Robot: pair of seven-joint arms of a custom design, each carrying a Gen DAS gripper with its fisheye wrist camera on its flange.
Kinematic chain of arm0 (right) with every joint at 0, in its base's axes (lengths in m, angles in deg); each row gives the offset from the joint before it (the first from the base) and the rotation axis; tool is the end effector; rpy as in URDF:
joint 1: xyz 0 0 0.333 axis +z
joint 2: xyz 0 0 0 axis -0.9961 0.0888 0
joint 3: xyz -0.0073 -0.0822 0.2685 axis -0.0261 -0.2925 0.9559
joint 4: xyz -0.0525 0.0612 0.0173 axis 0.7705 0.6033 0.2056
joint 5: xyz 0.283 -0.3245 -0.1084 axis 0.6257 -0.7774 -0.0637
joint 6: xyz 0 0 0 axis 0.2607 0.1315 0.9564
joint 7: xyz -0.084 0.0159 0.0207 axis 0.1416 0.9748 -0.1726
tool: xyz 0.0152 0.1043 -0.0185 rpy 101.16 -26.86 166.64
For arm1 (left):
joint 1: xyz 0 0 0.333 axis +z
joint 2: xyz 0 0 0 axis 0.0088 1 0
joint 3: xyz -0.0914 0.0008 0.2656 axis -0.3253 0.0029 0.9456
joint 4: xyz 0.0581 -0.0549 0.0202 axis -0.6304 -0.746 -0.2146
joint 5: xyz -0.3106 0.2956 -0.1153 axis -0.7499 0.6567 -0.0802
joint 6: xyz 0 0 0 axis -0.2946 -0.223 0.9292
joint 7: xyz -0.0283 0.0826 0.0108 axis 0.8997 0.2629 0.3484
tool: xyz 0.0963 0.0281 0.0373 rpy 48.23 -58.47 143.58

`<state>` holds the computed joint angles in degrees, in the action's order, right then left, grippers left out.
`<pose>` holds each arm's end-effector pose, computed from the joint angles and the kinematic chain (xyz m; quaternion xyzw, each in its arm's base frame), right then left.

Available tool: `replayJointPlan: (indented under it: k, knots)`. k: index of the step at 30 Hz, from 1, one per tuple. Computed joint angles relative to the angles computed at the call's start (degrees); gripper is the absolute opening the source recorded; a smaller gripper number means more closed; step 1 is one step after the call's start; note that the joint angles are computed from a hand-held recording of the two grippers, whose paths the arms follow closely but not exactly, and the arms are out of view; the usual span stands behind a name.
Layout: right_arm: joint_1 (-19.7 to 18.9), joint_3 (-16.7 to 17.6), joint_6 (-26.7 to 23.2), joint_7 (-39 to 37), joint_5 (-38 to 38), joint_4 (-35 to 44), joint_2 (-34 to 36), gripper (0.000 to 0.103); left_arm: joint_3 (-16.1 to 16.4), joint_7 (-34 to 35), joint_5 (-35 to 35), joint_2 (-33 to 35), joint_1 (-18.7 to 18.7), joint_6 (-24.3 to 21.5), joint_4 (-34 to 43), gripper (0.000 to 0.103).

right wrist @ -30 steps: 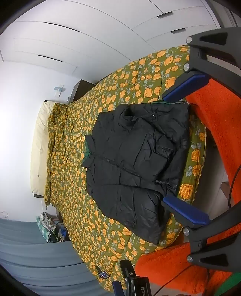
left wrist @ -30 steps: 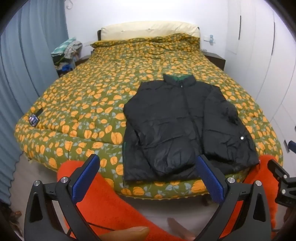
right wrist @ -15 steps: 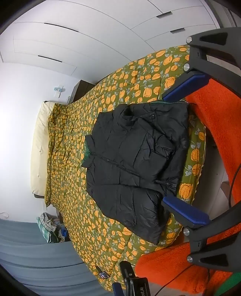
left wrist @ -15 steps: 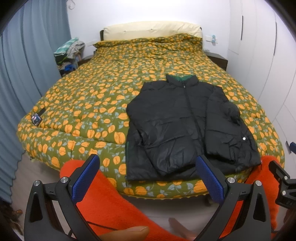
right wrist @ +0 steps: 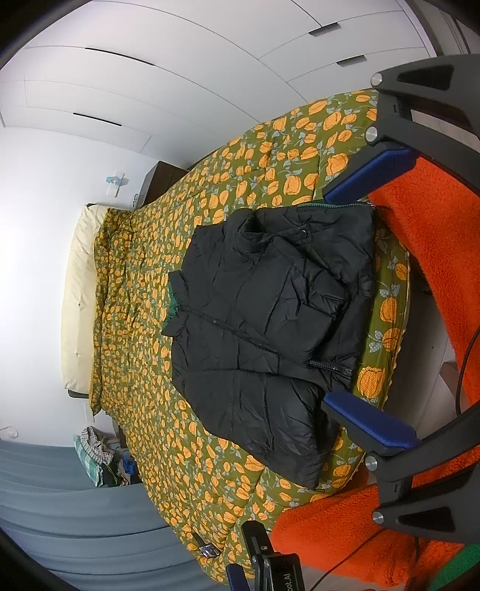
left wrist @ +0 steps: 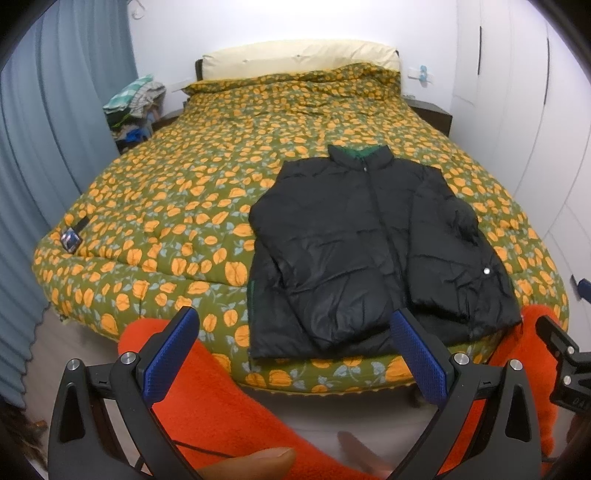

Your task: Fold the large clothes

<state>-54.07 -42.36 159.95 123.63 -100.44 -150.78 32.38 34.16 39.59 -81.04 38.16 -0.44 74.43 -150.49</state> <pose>0.6176 0.3440 0.6625 -0.5999 0.6983 -0.3432 0.1862 0.7372 -0.0865 0.6411 -0.5707 0.7342 -0.2727 0.2469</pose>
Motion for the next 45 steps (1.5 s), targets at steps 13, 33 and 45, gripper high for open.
replayJointPlan:
  k: [13,33,45]
  knots:
    - [0.54,-0.47,-2.68,0.07,-0.15,2.89,1.57,0.103,-0.38,2.2,-1.29,-0.35,0.31,0.01,-0.69,0.103]
    - [0.14,-0.98,-5.04,1.49,0.77,3.53,1.48,0.103,-0.56,3.38,-0.45,1.95,-0.95,-3.79,3.58,0.103]
    - [0.2,-1.19,-6.93,0.9,1.91,5.53,3.02,0.103,-0.72,3.44,-0.89,2.48,-0.99,-4.6,4.27,0.103]
